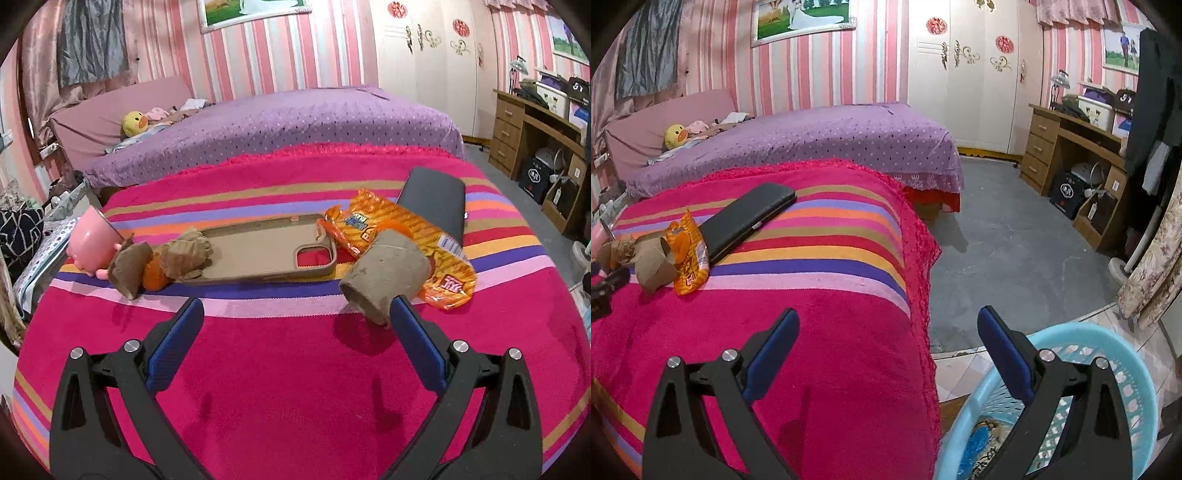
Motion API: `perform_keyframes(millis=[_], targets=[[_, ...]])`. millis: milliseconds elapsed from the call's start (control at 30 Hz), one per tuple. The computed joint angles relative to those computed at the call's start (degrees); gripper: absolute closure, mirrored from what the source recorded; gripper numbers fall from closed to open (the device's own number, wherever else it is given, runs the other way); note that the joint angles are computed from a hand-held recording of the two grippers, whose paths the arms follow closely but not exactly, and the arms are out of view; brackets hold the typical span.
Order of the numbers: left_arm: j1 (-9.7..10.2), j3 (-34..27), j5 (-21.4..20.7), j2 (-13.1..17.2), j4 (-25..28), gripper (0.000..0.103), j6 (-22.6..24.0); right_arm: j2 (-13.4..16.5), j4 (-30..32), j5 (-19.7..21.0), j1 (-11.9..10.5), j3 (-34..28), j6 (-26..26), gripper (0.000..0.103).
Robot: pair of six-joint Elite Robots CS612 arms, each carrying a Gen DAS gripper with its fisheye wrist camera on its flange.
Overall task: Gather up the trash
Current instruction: 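Return to the blanket and grasp the brown cardboard tube with the left gripper, then grasp the orange cup with the right gripper while the left holds the cardboard tube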
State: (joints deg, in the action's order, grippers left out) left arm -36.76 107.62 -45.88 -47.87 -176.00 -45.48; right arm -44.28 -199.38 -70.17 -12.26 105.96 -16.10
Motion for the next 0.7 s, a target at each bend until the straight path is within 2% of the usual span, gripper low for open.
perform_keyframes(millis=[167, 300, 333, 400, 433, 467, 567, 700], targets=[[1.51, -1.9, -6.3, 1.1, -3.8, 0.006, 2.9, 0.1, 0.1, -2.0, 1.1, -0.3, -1.9, 0.008], [1.48, -3.6, -7.7, 2.3, -5.4, 0.006, 6.1, 0.1, 0.6, -2.5, 1.4, -0.5, -2.5, 0.008], [1.44, -3.9, -8.2, 2.5, -5.9, 0.011, 6.9, 0.1, 0.8, -2.5, 1.4, -0.6, -2.5, 0.008], [1.27, -4.5, -9.2, 3.0, -6.9, 0.026, 9.5, 0.0, 1.0, -2.5, 1.4, -0.6, -2.5, 0.008], [1.28, -4.6, -9.9, 3.1, -7.2, 0.039, 10.5, 0.0, 1.1, -2.5, 1.4, -0.6, -2.5, 0.008], [1.21, -4.8, -10.6, 3.2, -6.9, 0.044, 11.3, 0.0, 1.3, -2.5, 1.4, -0.6, -2.7, 0.008], [0.94, -4.2, -10.3, 3.0, -8.4, 0.05, 12.4, -0.1, 1.3, -2.5, 1.6, -0.4, -3.5, 0.008], [0.76, -1.6, -9.7, 1.5, -11.7, 0.05, 12.7, -0.6, -0.2, -2.4, 1.9, 0.5, -4.5, 0.008]])
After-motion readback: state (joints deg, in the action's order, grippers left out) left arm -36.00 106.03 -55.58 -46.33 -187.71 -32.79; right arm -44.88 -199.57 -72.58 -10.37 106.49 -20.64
